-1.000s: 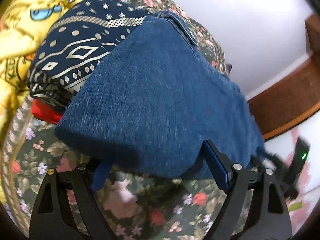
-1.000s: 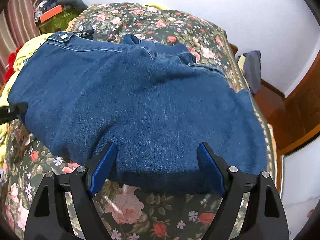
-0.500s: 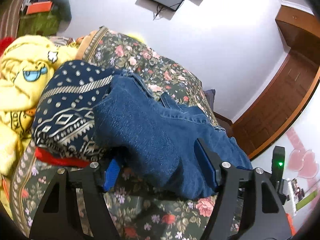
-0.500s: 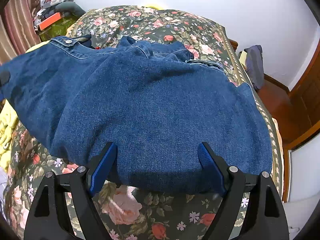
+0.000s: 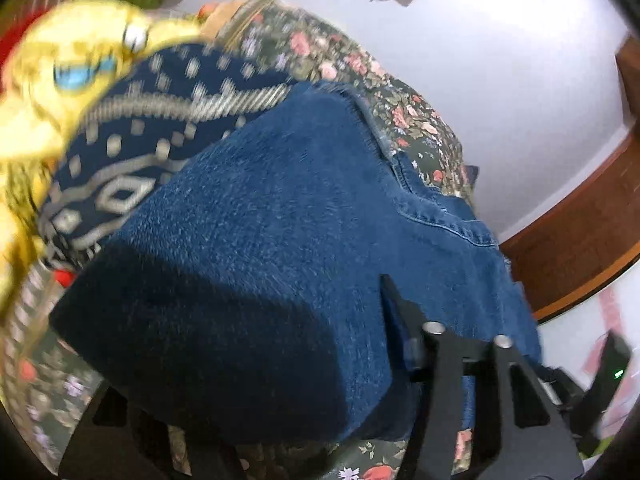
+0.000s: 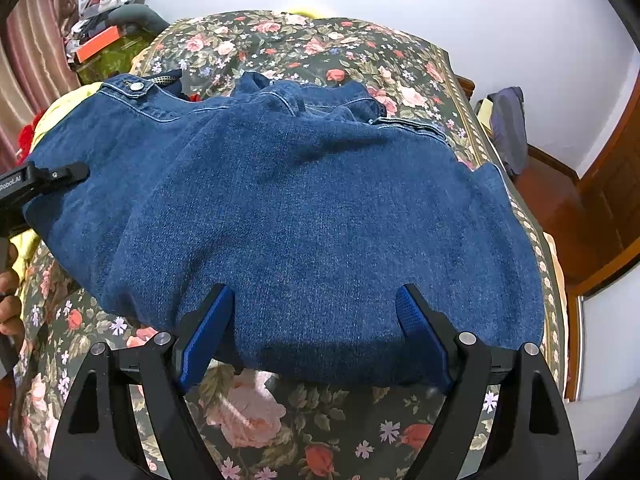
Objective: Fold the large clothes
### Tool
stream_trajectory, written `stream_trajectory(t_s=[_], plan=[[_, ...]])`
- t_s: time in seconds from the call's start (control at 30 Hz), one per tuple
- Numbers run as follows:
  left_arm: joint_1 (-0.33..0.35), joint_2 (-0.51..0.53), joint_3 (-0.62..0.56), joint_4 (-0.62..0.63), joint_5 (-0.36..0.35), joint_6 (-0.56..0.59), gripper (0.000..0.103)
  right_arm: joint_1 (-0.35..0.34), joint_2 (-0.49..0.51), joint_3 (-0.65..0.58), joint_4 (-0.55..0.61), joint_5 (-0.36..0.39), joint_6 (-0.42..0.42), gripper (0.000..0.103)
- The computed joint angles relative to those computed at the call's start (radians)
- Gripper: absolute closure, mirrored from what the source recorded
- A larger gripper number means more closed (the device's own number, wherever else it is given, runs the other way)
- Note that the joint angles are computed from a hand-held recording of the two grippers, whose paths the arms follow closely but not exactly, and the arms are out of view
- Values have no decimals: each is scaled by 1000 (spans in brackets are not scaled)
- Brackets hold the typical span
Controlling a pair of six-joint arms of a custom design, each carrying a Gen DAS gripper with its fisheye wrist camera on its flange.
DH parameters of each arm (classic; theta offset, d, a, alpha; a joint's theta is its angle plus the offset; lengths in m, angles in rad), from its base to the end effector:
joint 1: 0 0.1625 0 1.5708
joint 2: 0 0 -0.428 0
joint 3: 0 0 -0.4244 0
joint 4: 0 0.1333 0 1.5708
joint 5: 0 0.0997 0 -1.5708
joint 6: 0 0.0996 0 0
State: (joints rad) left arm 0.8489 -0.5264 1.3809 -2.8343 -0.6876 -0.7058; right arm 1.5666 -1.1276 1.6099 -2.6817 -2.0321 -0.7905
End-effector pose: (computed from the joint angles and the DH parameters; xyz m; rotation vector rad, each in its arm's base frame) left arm -0.3479 -0.7134 0.0391 -0.2232 2.4816 -1.1563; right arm 0.0861 -0.6930 0.3388 0.7618 -2.3224 0.5090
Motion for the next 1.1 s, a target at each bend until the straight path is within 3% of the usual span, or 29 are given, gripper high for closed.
stream_trajectory(t_s=[0.1, 0.2, 0.33, 0.47, 0.6, 0.67, 0.77, 0.87, 0.93, 1.0, 1.1], plan=[[-39, 20, -68, 103, 84, 26, 66, 11, 6, -18, 19, -23, 24, 22], [-69, 12, -71, -40, 80, 135, 80, 30, -3, -21, 10, 2, 52, 22], [-105, 9, -93, -148, 114, 262, 81, 57, -8, -29, 43, 84, 63, 22], [-140, 31, -114, -256, 203, 423, 82, 81, 23, -25, 51, 80, 20, 21], [-136, 33, -124, -148, 231, 387, 82, 72, 57, -37, 148, 92, 48, 21], [-130, 42, -135, -93, 236, 368, 82, 63, 79, -60, 209, 79, 106, 21], [-139, 74, -167, -85, 268, 433, 82, 47, 66, -66, 240, 115, 116, 21], [-141, 111, -231, -75, 243, 481, 82, 34, 34, -64, 248, 137, 126, 21], [-146, 143, -290, -40, 228, 500, 82, 28, 21, -56, 192, 120, 106, 21], [-151, 194, -387, 13, 194, 502, 82, 16, 7, -31, 78, 78, 54, 21], [-154, 295, -565, 71, 99, 542, 82, -8, -3, -23, -19, -8, 39, 21]])
